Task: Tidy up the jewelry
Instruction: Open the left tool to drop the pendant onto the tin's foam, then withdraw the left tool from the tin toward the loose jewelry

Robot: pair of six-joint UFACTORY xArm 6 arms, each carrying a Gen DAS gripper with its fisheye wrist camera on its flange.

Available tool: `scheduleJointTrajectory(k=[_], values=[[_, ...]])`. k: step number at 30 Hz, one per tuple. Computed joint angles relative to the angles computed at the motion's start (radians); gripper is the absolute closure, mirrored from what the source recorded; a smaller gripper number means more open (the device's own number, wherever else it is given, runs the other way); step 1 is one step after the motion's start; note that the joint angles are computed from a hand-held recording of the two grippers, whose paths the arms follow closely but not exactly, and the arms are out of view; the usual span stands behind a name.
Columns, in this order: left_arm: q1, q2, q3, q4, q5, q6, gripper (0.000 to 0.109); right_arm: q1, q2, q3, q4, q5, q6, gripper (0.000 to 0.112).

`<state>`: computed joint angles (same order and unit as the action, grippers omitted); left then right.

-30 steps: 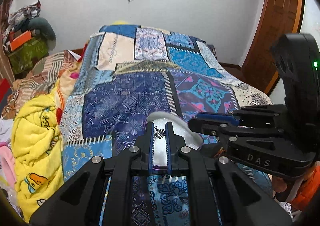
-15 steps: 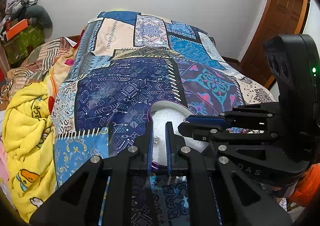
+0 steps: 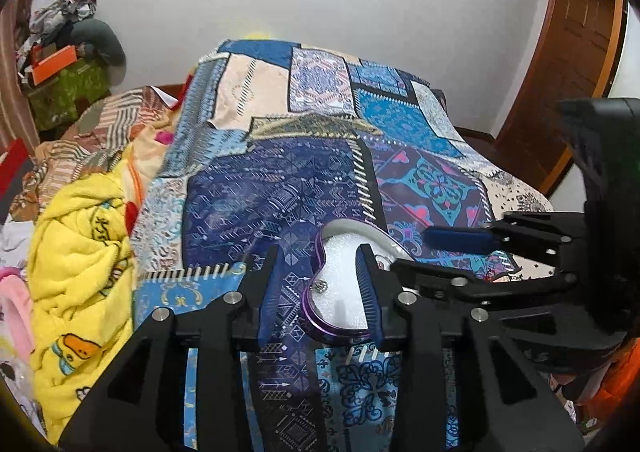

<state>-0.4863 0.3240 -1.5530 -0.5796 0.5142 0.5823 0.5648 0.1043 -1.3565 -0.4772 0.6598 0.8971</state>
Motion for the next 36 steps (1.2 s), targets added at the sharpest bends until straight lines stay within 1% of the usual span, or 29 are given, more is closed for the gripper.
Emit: scheduleJointTrajectory(k=[2, 5, 10, 13, 15, 17, 19, 22, 23, 25, 30, 32, 34, 36], values=[[-0.001, -0.020, 0.017, 0.003, -0.016, -0.003, 0.071, 0.007, -0.028, 0.016, -0.035, 0.015, 0.039, 0.071], [-0.003, -0.060, 0.048, -0.006, -0.041, 0.002, 0.066, 0.022, -0.071, 0.037, -0.086, 0.042, 0.097, 0.071], [-0.016, -0.129, 0.110, 0.001, -0.078, 0.004, 0.065, 0.048, -0.148, 0.082, -0.174, 0.090, 0.188, 0.071], [-0.026, -0.162, 0.141, 0.012, -0.094, 0.004, 0.063, 0.066, -0.199, 0.118, -0.226, 0.120, 0.240, 0.071], [-0.037, -0.186, 0.166, 0.027, -0.111, 0.000, 0.058, 0.078, -0.228, 0.139, -0.256, 0.142, 0.270, 0.067], [-0.050, -0.206, 0.185, 0.035, -0.119, -0.001, 0.056, 0.088, -0.259, 0.164, -0.282, 0.163, 0.302, 0.063], [-0.060, -0.215, 0.193, 0.038, -0.120, 0.000, 0.055, 0.098, -0.296, 0.196, -0.304, 0.189, 0.332, 0.062], [-0.077, -0.224, 0.205, 0.055, -0.119, -0.019, 0.045, 0.116, -0.342, 0.234, -0.326, 0.244, 0.368, 0.057], [-0.085, -0.225, 0.208, 0.066, -0.117, -0.034, 0.042, 0.122, -0.362, 0.253, -0.334, 0.262, 0.385, 0.054], [-0.095, -0.220, 0.205, 0.077, -0.105, -0.048, 0.041, 0.130, -0.390, 0.281, -0.344, 0.283, 0.412, 0.051], [-0.129, -0.197, 0.192, 0.116, -0.049, -0.085, 0.040, 0.142, -0.456, 0.350, -0.331, 0.352, 0.444, 0.051], [-0.146, -0.181, 0.182, 0.114, -0.012, -0.073, 0.040, 0.140, -0.478, 0.375, -0.319, 0.362, 0.451, 0.051], [-0.162, -0.169, 0.183, 0.131, -0.002, -0.081, 0.040, 0.135, -0.498, 0.399, -0.309, 0.368, 0.461, 0.051], [-0.178, -0.144, 0.167, 0.152, 0.028, -0.088, 0.040, 0.135, -0.516, 0.422, -0.301, 0.375, 0.473, 0.051]])
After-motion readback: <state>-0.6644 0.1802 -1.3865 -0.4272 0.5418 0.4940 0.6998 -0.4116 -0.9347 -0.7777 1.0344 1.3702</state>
